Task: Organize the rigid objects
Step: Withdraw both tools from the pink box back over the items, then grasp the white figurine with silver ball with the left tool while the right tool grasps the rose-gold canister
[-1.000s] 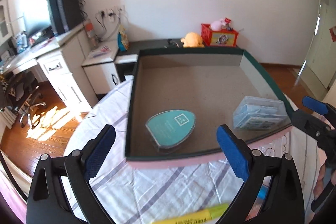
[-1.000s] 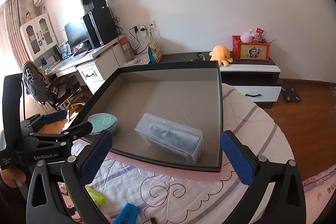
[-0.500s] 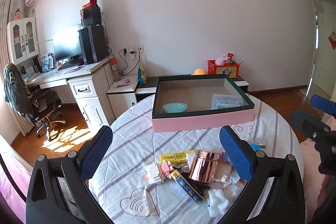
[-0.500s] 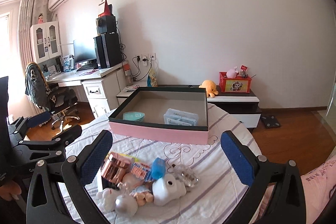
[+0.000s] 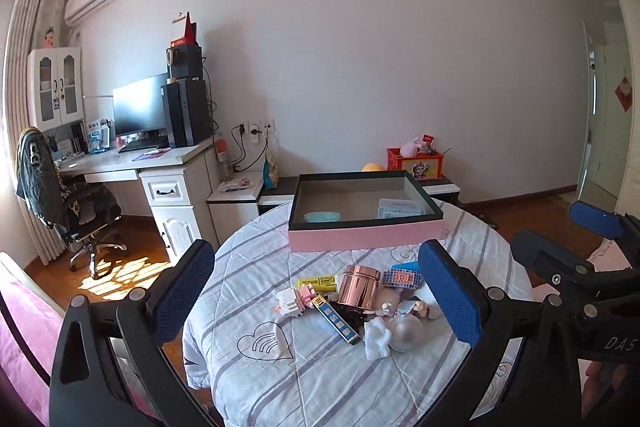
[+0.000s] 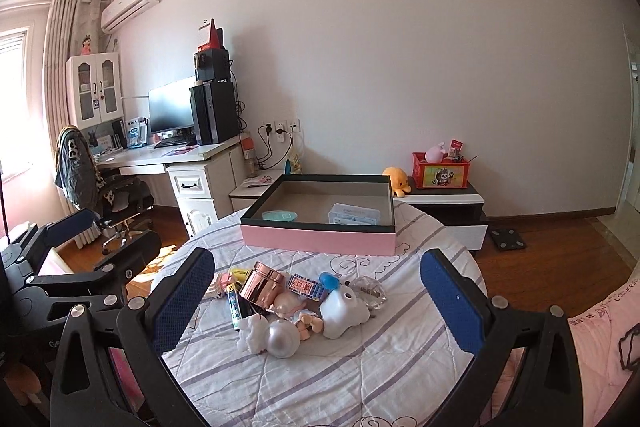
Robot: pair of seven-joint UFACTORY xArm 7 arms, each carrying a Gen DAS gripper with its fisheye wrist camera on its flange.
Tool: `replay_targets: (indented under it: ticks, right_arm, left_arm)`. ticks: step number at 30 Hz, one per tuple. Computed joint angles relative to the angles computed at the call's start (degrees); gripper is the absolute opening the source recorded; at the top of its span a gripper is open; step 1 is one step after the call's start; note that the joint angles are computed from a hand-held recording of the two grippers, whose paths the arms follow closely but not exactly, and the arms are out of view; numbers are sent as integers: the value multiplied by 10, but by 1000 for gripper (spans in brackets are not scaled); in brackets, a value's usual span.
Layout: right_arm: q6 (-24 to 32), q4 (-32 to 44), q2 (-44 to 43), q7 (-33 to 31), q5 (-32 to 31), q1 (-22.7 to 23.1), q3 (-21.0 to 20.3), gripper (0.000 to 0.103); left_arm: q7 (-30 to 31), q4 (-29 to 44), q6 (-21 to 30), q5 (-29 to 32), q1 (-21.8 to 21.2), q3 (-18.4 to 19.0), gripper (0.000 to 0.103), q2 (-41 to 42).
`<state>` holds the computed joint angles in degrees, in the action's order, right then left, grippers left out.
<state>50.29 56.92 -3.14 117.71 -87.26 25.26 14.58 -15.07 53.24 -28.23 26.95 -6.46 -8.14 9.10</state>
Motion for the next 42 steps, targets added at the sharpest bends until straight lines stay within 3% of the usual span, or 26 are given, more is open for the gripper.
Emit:
replay_targets:
  ticks: [10,19,23,27,32,34,36,42]
  right_arm:
    - [43,-12,-17,-1,8,18,20,103]
    - [20,-25,-8,15,12,8,9,103]
    - [-17,-30,13,25,17,-5,-8,103]
    - [-59,-34,41,33,22,-18,-28,103]
    - [-109,-52,62,53,22,-35,-50,103]
    - [-124,-60,65,64,19,-40,-56,103]
    - [-138,-70,63,75,13,-48,-62,103]
    - [-173,-88,63,109,-14,-70,-73,103]
  left_arm:
    - [-8,-31,-17,11,-4,11,103,-31]
    - [-5,2,11,4,-4,3,103,16]
    - [4,37,57,5,5,-17,103,63]
    - [16,73,110,22,37,-69,103,116]
    - [69,98,154,-18,0,-68,103,159]
    - [88,104,161,-42,-42,-38,103,167]
    - [103,112,168,-58,-58,-35,103,178]
    - [126,167,217,-131,-180,60,103,215]
